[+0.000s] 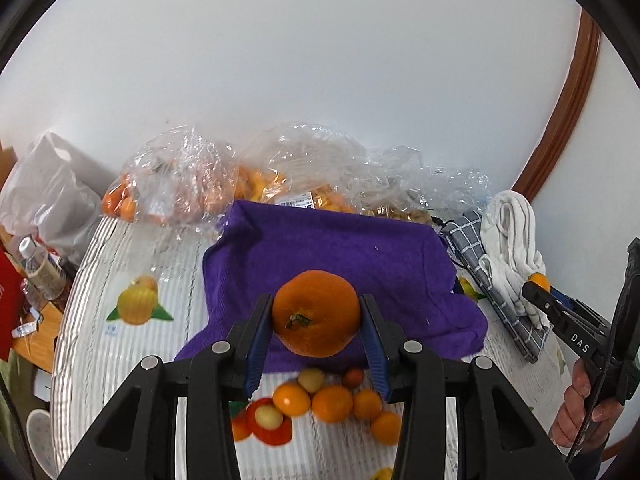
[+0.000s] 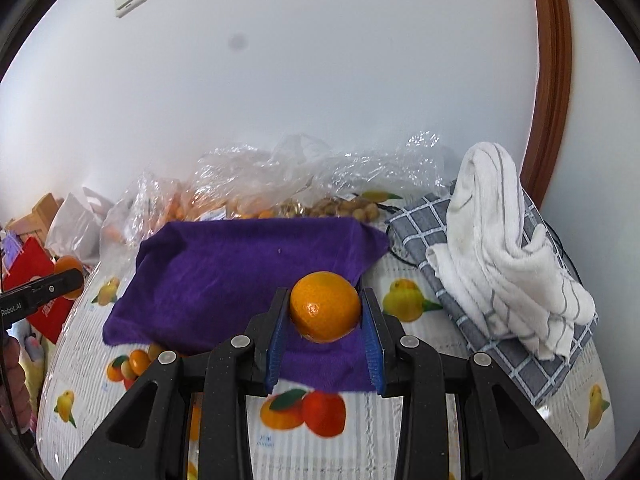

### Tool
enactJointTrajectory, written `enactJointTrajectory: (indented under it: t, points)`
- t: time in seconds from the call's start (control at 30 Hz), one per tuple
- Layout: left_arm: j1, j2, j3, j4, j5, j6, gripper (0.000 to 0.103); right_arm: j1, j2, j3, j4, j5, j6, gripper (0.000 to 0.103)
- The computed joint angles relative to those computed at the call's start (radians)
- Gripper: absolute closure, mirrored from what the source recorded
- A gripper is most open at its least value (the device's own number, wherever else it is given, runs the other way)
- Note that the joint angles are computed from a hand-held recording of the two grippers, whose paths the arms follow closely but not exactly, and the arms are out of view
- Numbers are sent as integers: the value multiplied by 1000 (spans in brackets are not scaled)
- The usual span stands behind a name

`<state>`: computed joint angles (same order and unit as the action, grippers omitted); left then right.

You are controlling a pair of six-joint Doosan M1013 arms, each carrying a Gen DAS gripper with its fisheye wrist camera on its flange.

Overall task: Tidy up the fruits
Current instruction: 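Carry the orange with the left gripper over the purple towel while the right carries the tangerine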

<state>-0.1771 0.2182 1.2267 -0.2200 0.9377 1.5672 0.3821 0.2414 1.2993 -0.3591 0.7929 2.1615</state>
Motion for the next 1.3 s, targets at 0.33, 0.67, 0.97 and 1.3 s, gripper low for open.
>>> enactJointTrajectory:
  t: [0.33,0.67,0.97,1.3]
  points:
    - [0,75,-67,12,26,0,63,-23,64,-60,31,6,-22,69]
    - [-2,150,-135,48,51,-21,63,-39,141,-121,80,32,-81,69]
    - [-9,196,-150,82,92,-33,63,-43,196,-156,121,67,-137,69]
    - [-18,216,-153,128,126,-44,63,-45,221,-161,146,91,-163,69]
